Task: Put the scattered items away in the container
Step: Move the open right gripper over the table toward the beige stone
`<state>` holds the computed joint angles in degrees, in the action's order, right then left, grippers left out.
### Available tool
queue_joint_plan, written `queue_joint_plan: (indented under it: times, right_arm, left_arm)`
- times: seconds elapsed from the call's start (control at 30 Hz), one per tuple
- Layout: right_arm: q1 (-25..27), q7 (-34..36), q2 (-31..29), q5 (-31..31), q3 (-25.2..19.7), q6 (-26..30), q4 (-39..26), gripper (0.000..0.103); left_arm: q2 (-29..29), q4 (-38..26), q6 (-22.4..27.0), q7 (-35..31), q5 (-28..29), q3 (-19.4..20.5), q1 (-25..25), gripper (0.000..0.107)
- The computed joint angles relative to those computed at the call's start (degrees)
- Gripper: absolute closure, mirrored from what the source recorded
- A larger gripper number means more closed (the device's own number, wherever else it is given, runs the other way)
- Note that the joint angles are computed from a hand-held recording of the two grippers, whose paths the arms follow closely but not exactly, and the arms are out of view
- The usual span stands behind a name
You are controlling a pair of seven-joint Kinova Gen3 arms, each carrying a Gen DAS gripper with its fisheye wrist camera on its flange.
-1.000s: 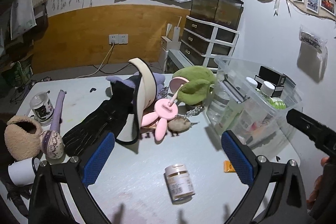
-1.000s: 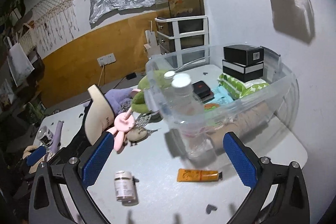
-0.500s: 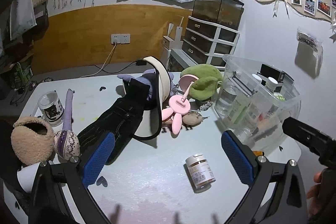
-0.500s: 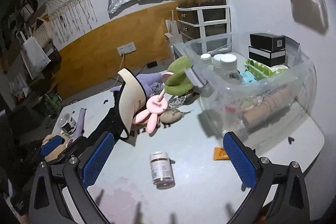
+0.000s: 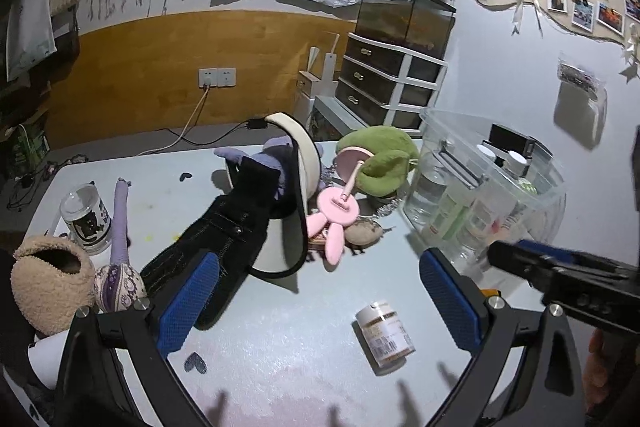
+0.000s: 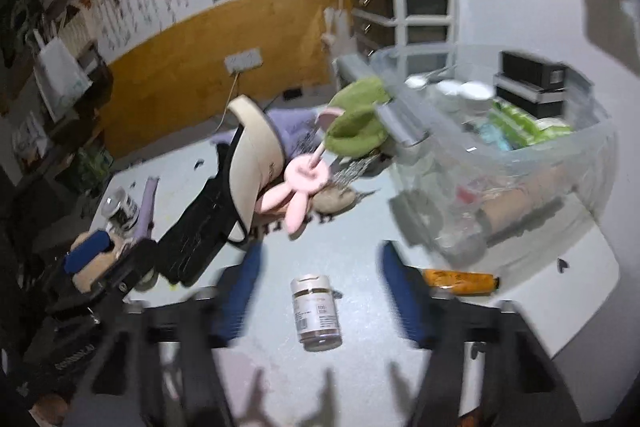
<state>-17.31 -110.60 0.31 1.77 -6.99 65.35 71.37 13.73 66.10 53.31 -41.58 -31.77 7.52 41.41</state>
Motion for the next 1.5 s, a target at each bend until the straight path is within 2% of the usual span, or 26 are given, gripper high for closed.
queue_joint_plan:
  times: [0.07,0.17,0.23,0.3,0.37,0.47,0.73,1.03,1.23,1.43,1.5]
  right_arm:
    - [0.77,3.31,2.44,-3.62,0.7,1.22,-2.11,0.069]
    - [2.46,8.51,6.51,-7.56,0.41,2.01,-5.22,0.074]
    - [0.98,10.48,9.33,-5.68,1.05,1.58,-7.07,0.081]
    - [0.38,12.35,12.26,-4.32,1.19,0.9,-8.77,0.094]
    - [-0.03,14.47,15.5,-3.39,1.41,0.55,-10.73,0.098]
    - [-1.35,16.25,20.24,-0.87,2.28,1.42,-14.03,0.098]
    - [-0.97,18.07,29.66,-1.71,3.62,6.54,-22.13,0.098]
    - [-1.19,19.52,33.35,-0.54,4.52,8.56,-27.58,0.098]
    - [0.13,20.27,36.63,-2.64,4.24,12.87,-33.6,0.098]
    - [0.94,20.83,37.19,-4.26,3.78,14.0,-33.79,0.098]
    - [1.46,22.06,34.94,-5.05,3.09,12.31,-29.92,0.098]
  left_arm:
    - [0.18,-0.11,-0.03,0.68,-0.76,-0.49,-0.02,0.007]
    - [0.88,-0.68,0.54,0.71,-0.27,-0.79,-0.72,0.007]
    - [1.4,-1.18,1.13,0.76,-0.17,-1.12,-0.94,0.007]
    - [1.76,-1.48,1.63,1.16,-0.13,-1.48,-1.02,0.007]
    - [2.35,-2.05,2.49,1.29,0.93,-1.62,-1.56,0.007]
    - [3.04,-2.75,3.54,1.31,2.27,-1.92,-2.14,0.007]
    - [5.27,-5.22,6.2,0.08,5.08,-2.44,-3.18,0.007]
    - [7.3,-7.91,8.25,-2.52,7.39,-3.13,-3.26,0.007]
    - [7.87,-8.9,8.99,-3.24,8.13,-3.51,-2.8,0.007]
    - [7.67,-8.83,9.13,-2.8,7.41,-3.95,-2.08,0.007]
    - [7.47,-8.64,9.02,-2.54,6.89,-4.07,-1.81,0.007]
